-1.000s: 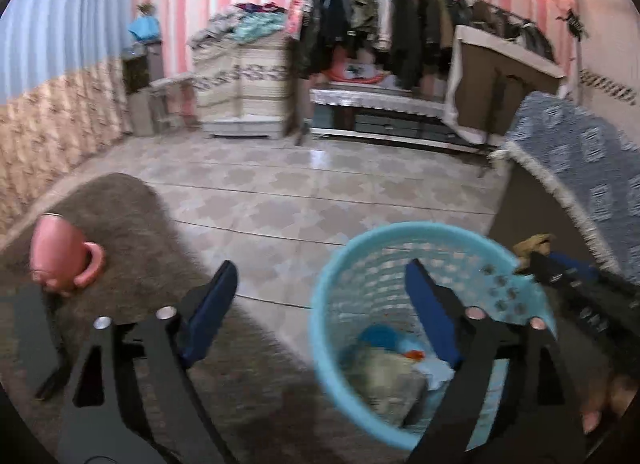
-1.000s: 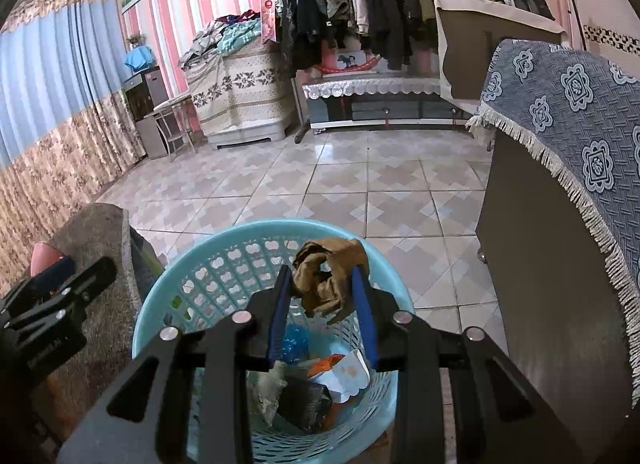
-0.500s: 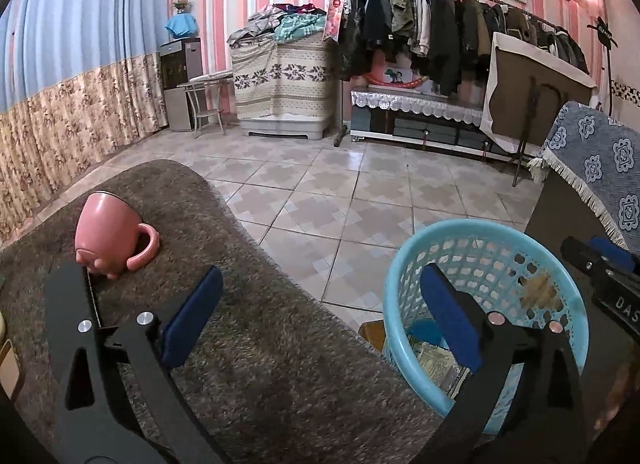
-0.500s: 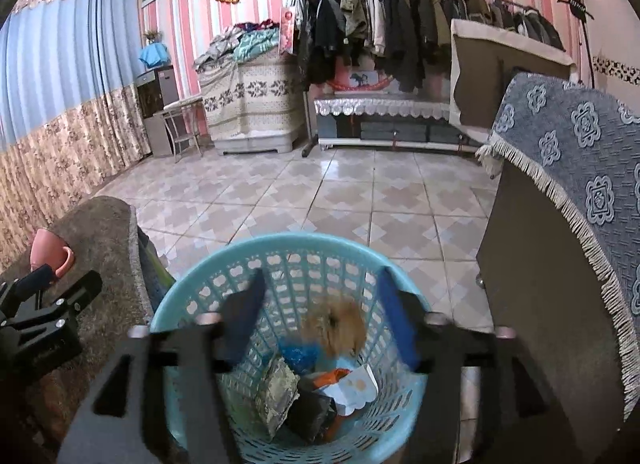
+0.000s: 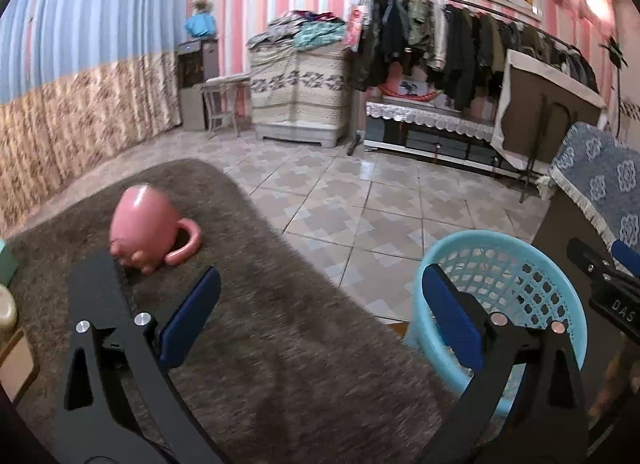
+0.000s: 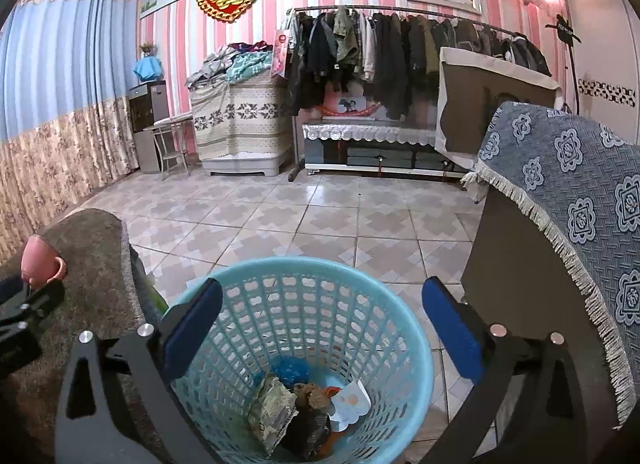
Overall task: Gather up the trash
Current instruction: 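Move both tools back over the rug toward the khaki cloth and cream bowl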
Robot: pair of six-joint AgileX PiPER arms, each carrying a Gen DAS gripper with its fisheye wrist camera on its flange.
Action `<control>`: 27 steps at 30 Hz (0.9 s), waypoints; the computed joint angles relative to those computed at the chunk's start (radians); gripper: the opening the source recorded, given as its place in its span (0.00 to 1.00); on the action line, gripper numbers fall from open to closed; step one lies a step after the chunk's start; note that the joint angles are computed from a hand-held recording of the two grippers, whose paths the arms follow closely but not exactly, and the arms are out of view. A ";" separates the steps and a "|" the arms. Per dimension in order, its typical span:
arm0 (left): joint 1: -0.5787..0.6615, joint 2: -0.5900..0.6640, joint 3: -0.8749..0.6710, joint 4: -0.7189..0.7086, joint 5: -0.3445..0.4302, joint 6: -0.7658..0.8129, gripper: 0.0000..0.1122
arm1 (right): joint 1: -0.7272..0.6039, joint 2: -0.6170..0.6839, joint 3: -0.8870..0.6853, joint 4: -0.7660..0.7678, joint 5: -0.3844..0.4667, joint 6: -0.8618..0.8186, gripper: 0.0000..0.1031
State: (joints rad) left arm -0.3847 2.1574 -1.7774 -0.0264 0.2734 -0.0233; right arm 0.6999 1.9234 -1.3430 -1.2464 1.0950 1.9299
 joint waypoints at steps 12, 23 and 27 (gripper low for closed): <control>0.290 -0.119 0.169 -0.102 -0.026 0.146 0.87 | 0.070 0.136 -0.236 0.015 -0.014 -0.099 0.95; 0.584 -0.046 0.046 -0.196 0.091 0.306 0.86 | 0.122 0.293 -0.509 0.093 -0.016 -0.320 0.95; 0.649 0.056 -0.113 -0.280 0.207 0.383 0.84 | 0.125 0.326 -0.567 0.122 -0.014 -0.382 0.95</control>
